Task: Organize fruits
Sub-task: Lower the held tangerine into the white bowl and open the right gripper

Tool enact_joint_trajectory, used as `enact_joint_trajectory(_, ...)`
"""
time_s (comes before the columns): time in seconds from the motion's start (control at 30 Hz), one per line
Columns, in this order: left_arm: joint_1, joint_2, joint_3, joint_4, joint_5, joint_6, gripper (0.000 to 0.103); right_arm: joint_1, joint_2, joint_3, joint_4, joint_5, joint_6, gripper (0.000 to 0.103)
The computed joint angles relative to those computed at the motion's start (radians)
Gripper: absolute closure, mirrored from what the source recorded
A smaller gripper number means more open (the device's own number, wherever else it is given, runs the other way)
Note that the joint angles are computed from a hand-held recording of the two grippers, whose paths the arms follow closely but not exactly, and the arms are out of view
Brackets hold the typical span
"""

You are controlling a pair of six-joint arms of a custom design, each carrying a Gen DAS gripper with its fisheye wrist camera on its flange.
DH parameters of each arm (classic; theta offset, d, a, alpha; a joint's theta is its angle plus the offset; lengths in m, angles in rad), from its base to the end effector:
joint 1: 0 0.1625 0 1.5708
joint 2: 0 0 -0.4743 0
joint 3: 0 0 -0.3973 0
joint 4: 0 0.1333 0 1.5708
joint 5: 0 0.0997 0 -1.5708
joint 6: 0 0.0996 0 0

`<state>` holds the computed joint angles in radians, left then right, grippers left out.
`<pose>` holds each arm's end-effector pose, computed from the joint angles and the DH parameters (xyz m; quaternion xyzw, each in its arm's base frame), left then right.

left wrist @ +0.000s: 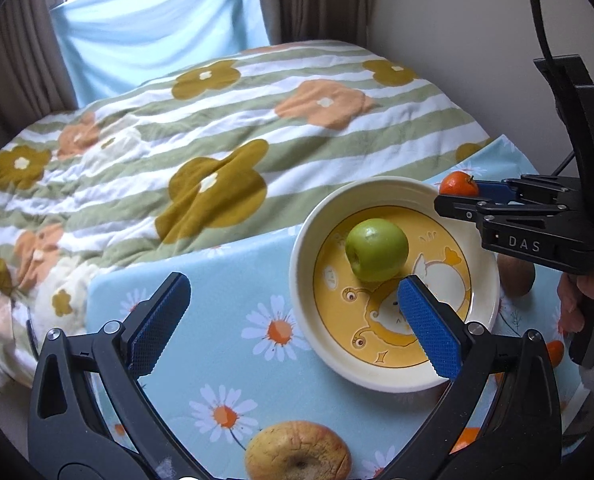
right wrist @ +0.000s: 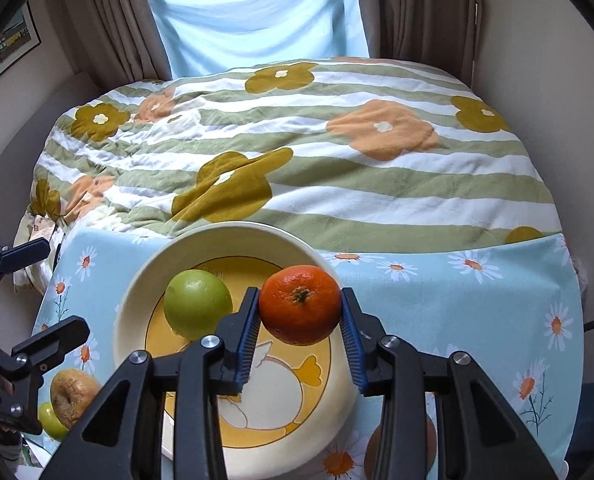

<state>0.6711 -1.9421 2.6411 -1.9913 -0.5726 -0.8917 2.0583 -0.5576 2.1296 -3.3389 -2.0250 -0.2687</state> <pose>-0.0319 -0.3024 0.2695 0.0699 0.8692 -0.2939 0.3914 0.3214 -0.4150 -0.0522 0.3375 -0.9093 0.1193 0.2123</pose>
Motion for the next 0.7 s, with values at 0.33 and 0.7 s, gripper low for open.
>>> enact_joint_trajectory(0.33,-0.027,-0.073,0.014,0.108,-0.015,-0.128,0.0,-0.014,0.038,-0.035,0.02,0.044,-0.034,0.067)
enact_joint_trajectory(0.7,-0.097,-0.112,0.0,0.294,-0.028,-0.289,0.0,-0.008,0.015,-0.002,-0.013,0.054,-0.033,0.0)
